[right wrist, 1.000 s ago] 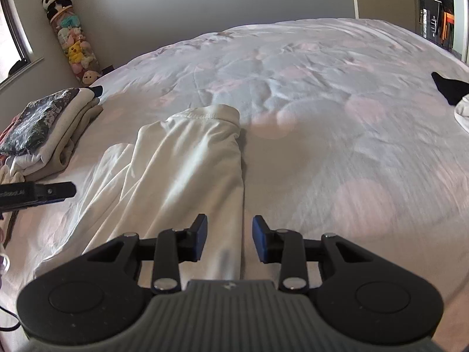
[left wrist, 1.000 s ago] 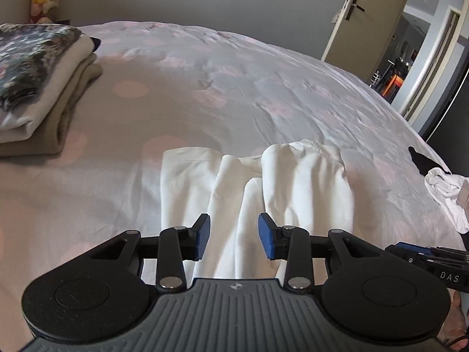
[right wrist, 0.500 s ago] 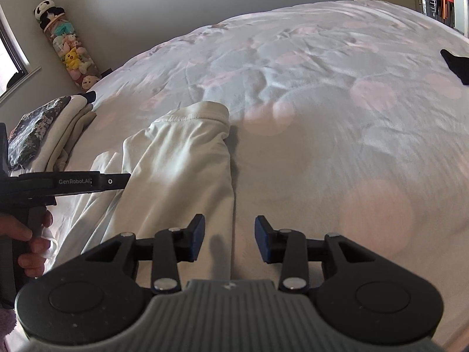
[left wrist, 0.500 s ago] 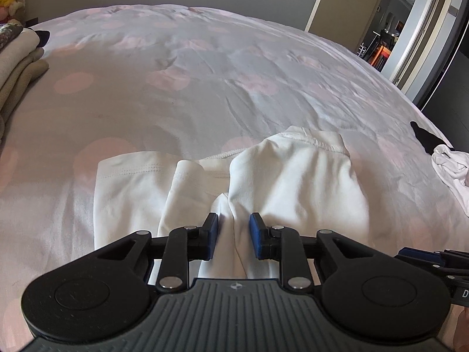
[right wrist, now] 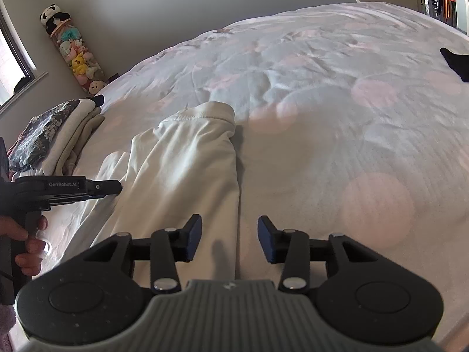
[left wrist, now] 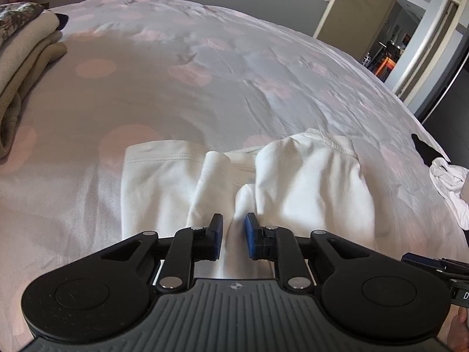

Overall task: Fold clothes
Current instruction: 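Pinch the bunched shirt end with the left gripper and drag it straight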

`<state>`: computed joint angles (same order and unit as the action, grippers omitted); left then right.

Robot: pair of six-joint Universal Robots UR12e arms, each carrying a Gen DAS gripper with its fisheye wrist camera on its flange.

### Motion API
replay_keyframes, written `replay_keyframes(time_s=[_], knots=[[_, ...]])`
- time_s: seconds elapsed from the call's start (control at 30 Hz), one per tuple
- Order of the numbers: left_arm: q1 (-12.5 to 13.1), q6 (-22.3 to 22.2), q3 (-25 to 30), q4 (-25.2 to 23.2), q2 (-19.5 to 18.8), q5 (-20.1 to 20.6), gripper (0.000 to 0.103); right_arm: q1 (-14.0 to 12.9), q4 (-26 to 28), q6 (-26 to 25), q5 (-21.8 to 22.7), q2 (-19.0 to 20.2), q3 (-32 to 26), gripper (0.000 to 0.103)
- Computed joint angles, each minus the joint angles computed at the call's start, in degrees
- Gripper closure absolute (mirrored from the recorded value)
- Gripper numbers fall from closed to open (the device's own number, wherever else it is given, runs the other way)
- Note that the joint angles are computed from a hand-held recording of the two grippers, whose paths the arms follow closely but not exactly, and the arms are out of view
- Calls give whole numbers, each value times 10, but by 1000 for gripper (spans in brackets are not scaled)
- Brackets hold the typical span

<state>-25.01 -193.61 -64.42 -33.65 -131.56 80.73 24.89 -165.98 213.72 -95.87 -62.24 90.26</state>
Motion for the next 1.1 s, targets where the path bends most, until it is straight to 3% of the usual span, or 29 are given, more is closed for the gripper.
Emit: replay_keyframes(time_s=[0.17,0.23,0.4,0.57,0.63,0.77,0.9,0.93,1.03,1.1], knots=[[-7,10,19,3,-16,21,89,0,1,3,1,-1,1,56],[-7,2,16,18,-16,21,101,0,0,1,-2,-2,3,56],[-6,-8,-23,126,3,38,102,-1,2,10,0,-4,9,56],[-2,0,4,61,-13,42,101,0,0,7,11,-1,6,56],[-5,3,2,76,-15,70,96,1,-4,0,7,-2,7,55],[-13,36,-3,102,-14,105,75,0,-10,4,5,-2,8,55],[-11,46,18,49,-23,98,74,-1,-7,6,9,1,6,55],[-10,44,23,38,-25,95,76,-1,-7,4,9,1,6,55],[-9,43,19,49,-23,86,99,0,-7,-3,4,2,7,55],[-9,45,10,68,-18,84,100,0,-6,-4,1,2,7,55]])
